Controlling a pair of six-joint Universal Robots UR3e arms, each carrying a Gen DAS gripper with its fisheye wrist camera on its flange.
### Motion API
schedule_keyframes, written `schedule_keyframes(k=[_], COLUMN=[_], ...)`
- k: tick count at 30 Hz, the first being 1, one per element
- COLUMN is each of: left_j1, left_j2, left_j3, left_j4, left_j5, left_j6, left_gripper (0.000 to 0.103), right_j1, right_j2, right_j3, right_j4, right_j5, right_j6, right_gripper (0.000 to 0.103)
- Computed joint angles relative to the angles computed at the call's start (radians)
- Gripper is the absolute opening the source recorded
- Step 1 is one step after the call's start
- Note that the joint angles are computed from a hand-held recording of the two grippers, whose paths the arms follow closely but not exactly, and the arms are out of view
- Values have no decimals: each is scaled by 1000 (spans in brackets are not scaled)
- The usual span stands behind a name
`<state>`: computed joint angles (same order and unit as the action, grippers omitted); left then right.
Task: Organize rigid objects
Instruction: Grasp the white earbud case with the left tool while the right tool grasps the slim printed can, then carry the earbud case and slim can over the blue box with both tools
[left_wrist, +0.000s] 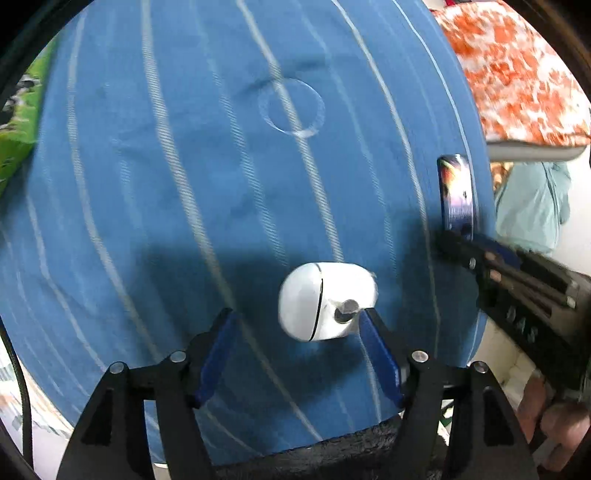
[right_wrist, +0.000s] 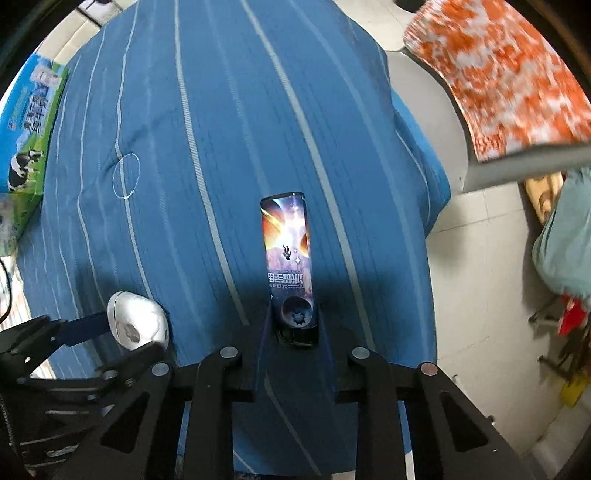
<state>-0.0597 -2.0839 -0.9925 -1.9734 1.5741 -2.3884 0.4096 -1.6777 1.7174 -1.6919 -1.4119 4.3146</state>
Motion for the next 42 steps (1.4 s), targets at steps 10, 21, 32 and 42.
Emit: schedule_keyframes(k=[10,21,32,42], left_j1=[-140,26,128,211], left_j2=[112,139,62,-41], left_j3=[-253,-165,98,346], left_j4=[301,252,127,18], left_j5=[67,66,-17,-84], left_j6=[-48,86,129,117], left_gripper=[55,54,54,54], right_j1=[1,84,164,193], right_j2=[0,182,285,417], right_j3=[13,-277,-509,-786], right_j4=[-24,135,201,313], right_j5=[-19,-83,-186,-260], right_j6=[84,87,89,68], right_gripper=[28,26,26,26])
